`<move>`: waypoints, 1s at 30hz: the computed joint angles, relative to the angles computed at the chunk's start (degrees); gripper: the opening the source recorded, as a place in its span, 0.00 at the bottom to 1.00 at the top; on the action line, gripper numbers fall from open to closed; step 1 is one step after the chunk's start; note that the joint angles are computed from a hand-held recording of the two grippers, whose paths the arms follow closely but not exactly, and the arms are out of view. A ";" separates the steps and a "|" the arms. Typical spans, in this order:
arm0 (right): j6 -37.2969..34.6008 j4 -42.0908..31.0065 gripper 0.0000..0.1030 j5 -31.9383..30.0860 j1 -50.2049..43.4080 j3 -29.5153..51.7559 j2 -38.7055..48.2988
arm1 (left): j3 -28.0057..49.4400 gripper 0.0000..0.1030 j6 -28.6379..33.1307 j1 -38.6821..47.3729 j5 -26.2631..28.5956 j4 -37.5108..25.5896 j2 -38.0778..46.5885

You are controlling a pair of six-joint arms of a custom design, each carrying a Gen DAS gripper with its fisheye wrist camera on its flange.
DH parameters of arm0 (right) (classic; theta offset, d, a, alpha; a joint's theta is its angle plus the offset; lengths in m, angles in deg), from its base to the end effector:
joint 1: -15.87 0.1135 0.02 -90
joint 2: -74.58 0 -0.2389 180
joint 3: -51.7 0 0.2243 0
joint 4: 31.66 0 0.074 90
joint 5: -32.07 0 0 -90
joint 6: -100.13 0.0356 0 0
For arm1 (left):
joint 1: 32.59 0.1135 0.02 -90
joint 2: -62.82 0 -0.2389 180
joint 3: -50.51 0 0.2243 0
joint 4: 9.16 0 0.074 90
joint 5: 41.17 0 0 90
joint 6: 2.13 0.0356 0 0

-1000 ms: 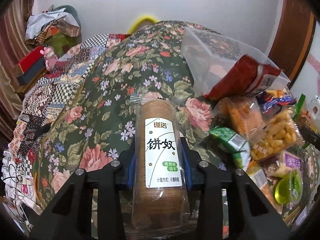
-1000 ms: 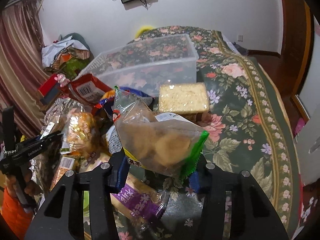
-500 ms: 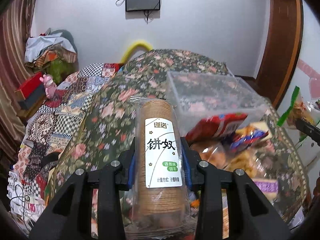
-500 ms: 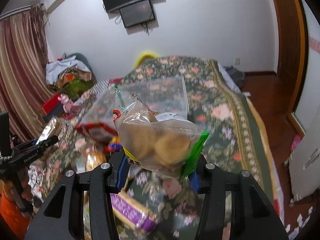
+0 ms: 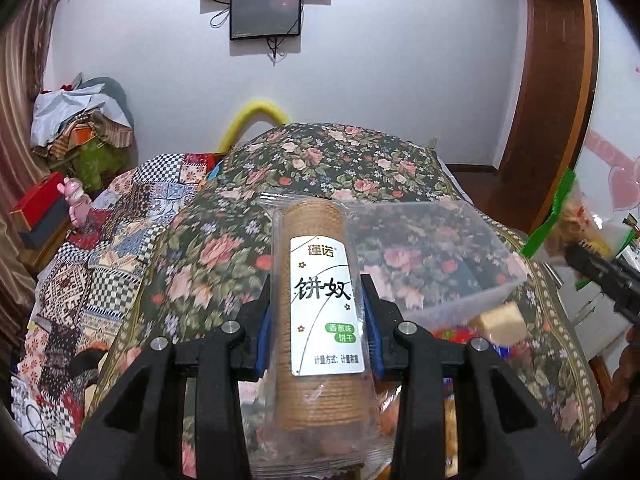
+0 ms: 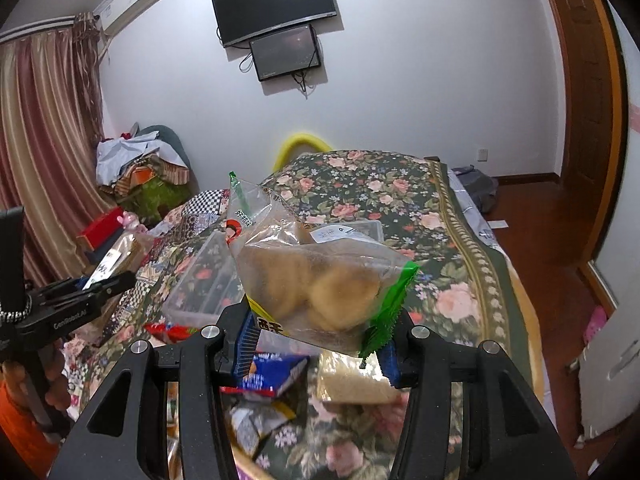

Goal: Organize snacks
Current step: 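Lower the biscuit roll into the box with the left tool while the right tool drops the cookies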

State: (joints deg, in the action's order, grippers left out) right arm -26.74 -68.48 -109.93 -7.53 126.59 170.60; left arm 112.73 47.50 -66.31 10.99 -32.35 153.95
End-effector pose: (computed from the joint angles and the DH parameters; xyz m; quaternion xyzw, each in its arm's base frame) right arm 0.2912 -0.0955 0.1889 -0.2215 0.8437 0.2398 0.4261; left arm 0.2482 -0.1394 0.1633 -0.1570 0.8871 0.0597 0.4299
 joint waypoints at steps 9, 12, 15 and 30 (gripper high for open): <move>4.08 5.14 0.45 5.33 7.33 1.95 5.31 | 8.26 0.36 6.26 6.58 7.13 2.94 9.18; 4.03 4.49 0.45 6.67 8.93 3.93 7.55 | 10.94 0.36 7.19 8.32 10.03 3.00 12.45; 4.71 3.69 0.45 8.22 10.73 6.26 10.19 | 12.83 0.36 6.88 10.03 13.25 3.27 14.99; 4.65 1.38 0.47 15.72 16.54 11.52 16.99 | 21.24 0.37 8.26 10.96 16.68 -0.99 22.59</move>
State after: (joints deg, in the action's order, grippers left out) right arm -22.09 -67.11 -94.21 9.01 138.11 187.59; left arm 133.98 55.76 -55.35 27.67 -33.34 176.54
